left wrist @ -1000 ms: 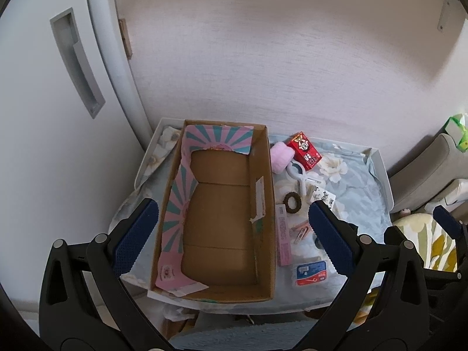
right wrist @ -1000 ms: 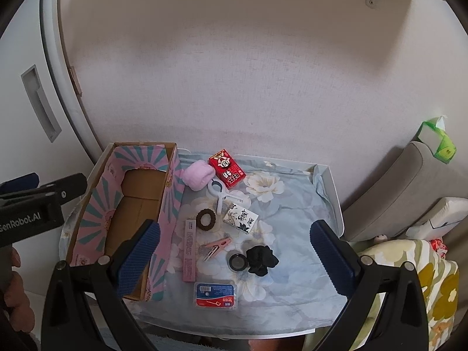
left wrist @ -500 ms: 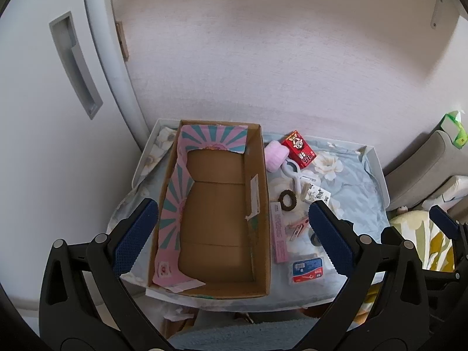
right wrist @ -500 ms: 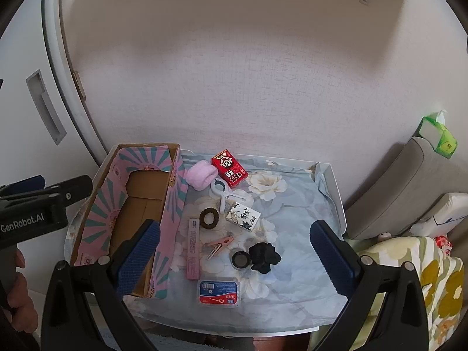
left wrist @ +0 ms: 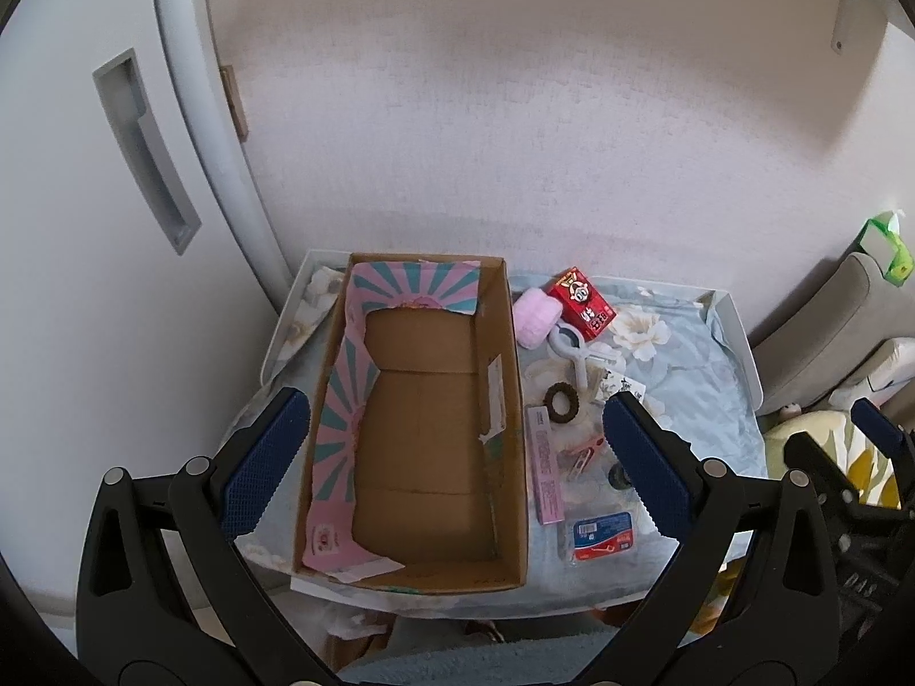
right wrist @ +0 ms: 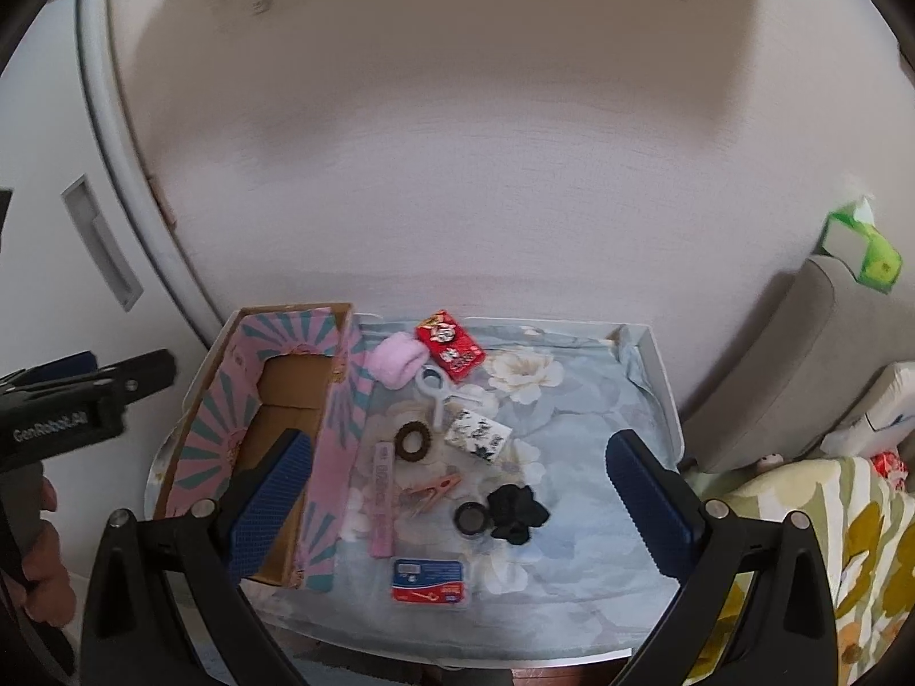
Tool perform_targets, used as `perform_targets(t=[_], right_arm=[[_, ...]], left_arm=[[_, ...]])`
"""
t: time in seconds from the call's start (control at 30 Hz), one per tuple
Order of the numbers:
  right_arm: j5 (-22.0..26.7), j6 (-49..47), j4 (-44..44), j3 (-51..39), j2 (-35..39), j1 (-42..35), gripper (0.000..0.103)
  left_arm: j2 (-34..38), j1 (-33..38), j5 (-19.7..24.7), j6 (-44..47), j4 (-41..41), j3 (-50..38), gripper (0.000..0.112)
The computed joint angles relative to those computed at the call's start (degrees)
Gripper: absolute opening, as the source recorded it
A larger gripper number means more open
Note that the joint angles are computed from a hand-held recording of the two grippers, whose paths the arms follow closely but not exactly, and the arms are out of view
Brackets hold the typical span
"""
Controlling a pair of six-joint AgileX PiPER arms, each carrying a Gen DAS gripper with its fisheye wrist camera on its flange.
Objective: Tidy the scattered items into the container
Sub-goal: 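Move both tools toward the scattered items on the tray, then grasp the floss pick box with the left tool while the right tool grasps the black scrunchie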
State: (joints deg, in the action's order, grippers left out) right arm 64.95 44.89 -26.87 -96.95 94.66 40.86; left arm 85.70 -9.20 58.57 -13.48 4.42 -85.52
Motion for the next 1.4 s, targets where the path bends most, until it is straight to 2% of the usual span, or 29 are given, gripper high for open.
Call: perform_targets(t=[0.4,0.57,0.8,0.9,1.1,1.2,1.27,1.37,1.4], right_arm=[[-13.0,-8.1,9.0,18.8,-7.9,-9.7,0.102],[-16.3,-14.0,12.1,23.8,-8.1,-12.7,0.102],[-21.8,-32.4,22.3,28.7,-6.5,-19.8,0.099],[-24.4,-45.6,30.8,30.9,-5.3,-23.6,0.096],[-25.9,-69.4,44.6,32.1,-0.7,-29.1,0.094],[-26.2,-80.3,50.6,32.3,2.3,-30.9,0.094],[-25.7,-86.3,54.4,32.0,4.5,-31.9,0.094],[-25.3,-91.7,57.6,31.6,7.1,-32.4,0.094],[-25.4,-93.3,58.4,31.6,7.6,-32.4,0.094]], left_arm=[[3.7,-3.3,-1.0,1.7,-1.6,-0.4,0.102],[3.7,-7.5,-4.4,3.2,-1.3,2.2,0.102],[2.0,-15.6,-11.4,7.7,-0.1,10.3,0.102],[1.9,-18.7,-15.8,9.1,-0.7,14.8,0.102],[5.9,-24.6,-24.0,8.2,0.6,23.4,0.102],[7.7,-27.8,-30.7,3.4,7.1,29.0,0.102],[9.2,-30.2,-34.4,-2.2,14.9,31.7,0.102],[11.1,-32.7,-37.5,-10.5,27.5,34.0,0.102],[11.3,-32.7,-38.0,-11.3,29.3,34.4,0.102]])
